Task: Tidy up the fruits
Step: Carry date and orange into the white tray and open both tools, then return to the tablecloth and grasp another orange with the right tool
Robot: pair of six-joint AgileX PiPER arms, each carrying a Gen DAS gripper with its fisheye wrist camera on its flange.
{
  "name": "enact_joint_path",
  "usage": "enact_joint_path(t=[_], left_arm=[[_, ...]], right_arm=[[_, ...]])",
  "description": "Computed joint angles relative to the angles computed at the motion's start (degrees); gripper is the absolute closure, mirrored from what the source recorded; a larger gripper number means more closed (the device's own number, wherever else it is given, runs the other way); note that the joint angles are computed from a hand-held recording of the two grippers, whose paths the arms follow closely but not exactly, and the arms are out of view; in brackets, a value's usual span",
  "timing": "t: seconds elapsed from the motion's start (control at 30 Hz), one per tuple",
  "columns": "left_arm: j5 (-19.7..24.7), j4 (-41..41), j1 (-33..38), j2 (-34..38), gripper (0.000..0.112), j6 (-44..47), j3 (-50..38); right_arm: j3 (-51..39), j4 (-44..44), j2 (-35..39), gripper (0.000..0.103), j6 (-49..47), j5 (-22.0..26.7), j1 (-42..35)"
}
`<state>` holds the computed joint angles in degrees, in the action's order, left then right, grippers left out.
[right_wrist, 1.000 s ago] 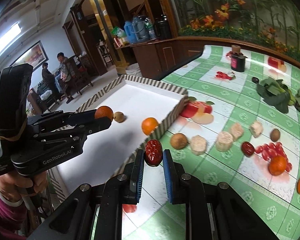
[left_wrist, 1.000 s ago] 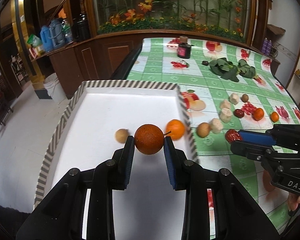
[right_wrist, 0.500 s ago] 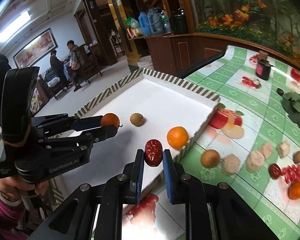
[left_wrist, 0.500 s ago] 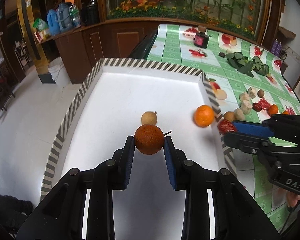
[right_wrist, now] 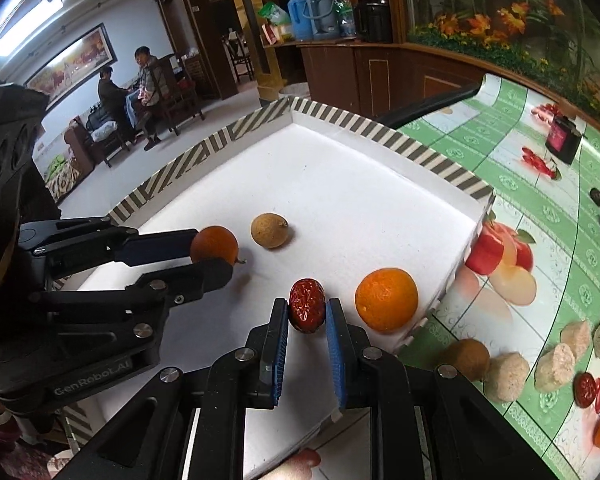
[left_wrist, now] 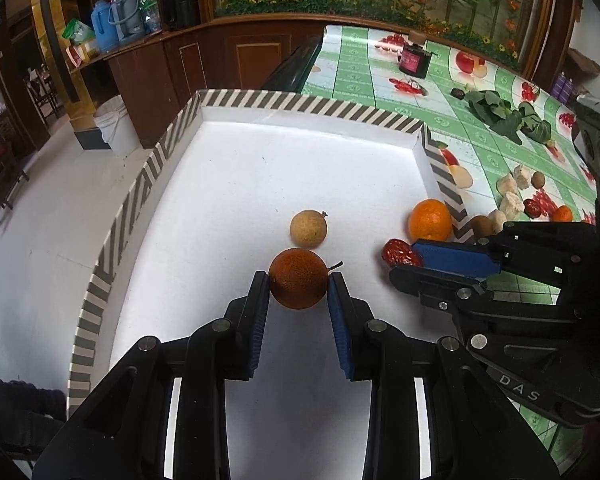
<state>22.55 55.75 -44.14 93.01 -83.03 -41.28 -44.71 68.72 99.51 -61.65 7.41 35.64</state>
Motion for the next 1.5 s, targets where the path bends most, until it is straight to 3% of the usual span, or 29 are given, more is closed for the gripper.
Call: enact_joint_path(t=[0.13,0.3,0.4,0.6,0.73,0.93,1.13,1.5], left_arm=[[0.23,-1.61,0.22,0.54,0.083,1.25,-0.38],[-0.35,-7.33,1.58,1.05,0.074,6.28,-0.81],[0.20,-4.63,0.94,0.20,0.058,2.54,0.08],[4.86,1.13,-3.73,-2.41,0.053,-5.07,0.32],[7.73,2.52,-7.35,-3.01,0.053,-6.89,-0.89],[8.66,1.51,-11.68,-1.42,0.053,-7.01,-5.07],[7.64,-1.55,-14.68,2.54,0.053,-4.42,-10.48],[8.12,-8.62,-18.89,12.46,0.054,5.43,-22.88]], right_arm=[[-0.74,-3.57,0.55,0.085,3.85,0.00,0.20],[0.16,8.92,-0.19,0.075,-8.09,4.07,-1.76],[1.73,9.52,-1.84,0.074,-8.64,3.22,-1.47],[8.87,21.78,-9.81,0.074,-20.09,3.96,-3.32],[13.88,24.66,-16.32,0.074,-22.39,4.34,-6.23],[21.16,14.70,-25.53,0.074,-14.66,4.61,-13.94],[27.34,-0.59,-33.14,0.073,-6.96,8.48,-28.53],[30.60,-1.51,-32.31,0.073,-28.70,25.69,-66.40]])
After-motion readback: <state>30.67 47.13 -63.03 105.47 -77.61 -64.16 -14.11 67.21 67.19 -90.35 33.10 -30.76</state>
